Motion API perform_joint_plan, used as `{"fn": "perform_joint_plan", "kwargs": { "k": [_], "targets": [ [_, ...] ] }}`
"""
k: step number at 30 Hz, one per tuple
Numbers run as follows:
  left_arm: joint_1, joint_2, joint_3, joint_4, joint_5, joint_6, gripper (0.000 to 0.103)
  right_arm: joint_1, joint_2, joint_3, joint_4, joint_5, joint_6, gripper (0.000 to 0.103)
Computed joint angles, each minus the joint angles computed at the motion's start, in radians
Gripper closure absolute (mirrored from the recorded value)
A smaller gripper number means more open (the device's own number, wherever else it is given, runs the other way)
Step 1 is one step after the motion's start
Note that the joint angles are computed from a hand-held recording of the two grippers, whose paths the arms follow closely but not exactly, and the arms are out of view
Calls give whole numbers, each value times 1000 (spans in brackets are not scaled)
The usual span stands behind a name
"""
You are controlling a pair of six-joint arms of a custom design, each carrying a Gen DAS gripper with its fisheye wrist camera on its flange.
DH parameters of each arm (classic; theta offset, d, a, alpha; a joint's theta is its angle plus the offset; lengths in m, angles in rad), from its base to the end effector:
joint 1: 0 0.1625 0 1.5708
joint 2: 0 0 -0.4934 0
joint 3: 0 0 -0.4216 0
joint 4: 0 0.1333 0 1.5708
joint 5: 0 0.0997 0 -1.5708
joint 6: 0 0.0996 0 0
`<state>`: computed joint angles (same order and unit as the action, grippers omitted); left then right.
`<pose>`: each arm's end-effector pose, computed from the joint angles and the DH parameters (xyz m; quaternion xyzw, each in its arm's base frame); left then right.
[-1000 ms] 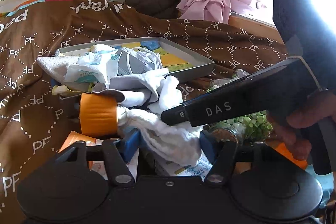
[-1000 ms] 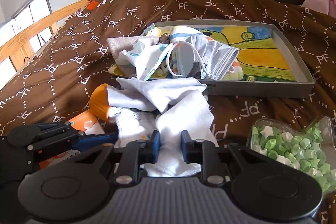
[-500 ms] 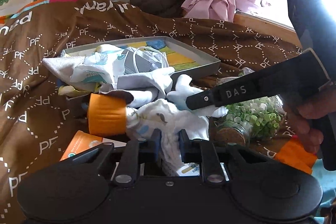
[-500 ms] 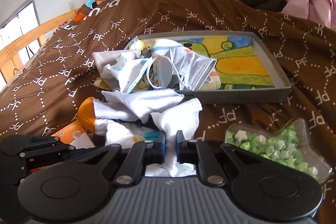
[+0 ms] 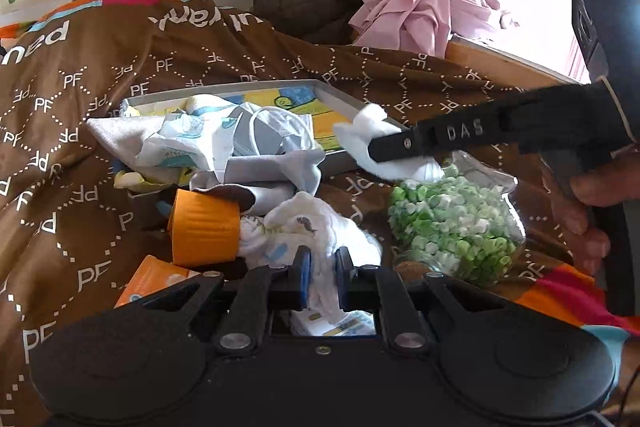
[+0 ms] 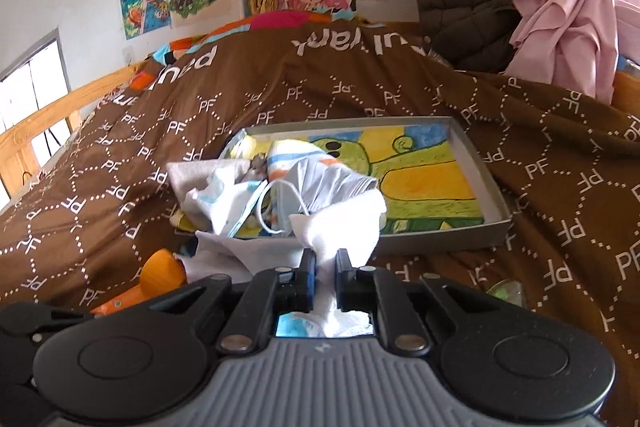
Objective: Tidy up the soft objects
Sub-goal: 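Carry the white cloth in the left tool over the tray while the right tool carries its cloth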
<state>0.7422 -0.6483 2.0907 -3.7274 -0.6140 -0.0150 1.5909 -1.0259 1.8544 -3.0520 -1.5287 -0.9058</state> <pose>-0.2677 -0.5369 0.0642 0.1813 0.8275 -0.4597 0.2665 0.1511 -0.6775 0.2553 0.4290 -0.8443 0.2981 0.1193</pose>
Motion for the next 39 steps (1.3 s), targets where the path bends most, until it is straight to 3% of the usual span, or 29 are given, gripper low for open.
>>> {"fn": "perform_joint_plan", "kwargs": {
  "k": [25,32,39],
  "targets": [
    [-33,-39,28,-97,-248,27,91,-11,-22,-28,-6,87,47,92],
    [-45,-39,25,-121,-257,38,91,-18,-16,-42,-27,109,73,92],
    [-32,-34,6,-250,-260,66,91,-36,-10,-47,-73,156,100,92]
  ]
}}
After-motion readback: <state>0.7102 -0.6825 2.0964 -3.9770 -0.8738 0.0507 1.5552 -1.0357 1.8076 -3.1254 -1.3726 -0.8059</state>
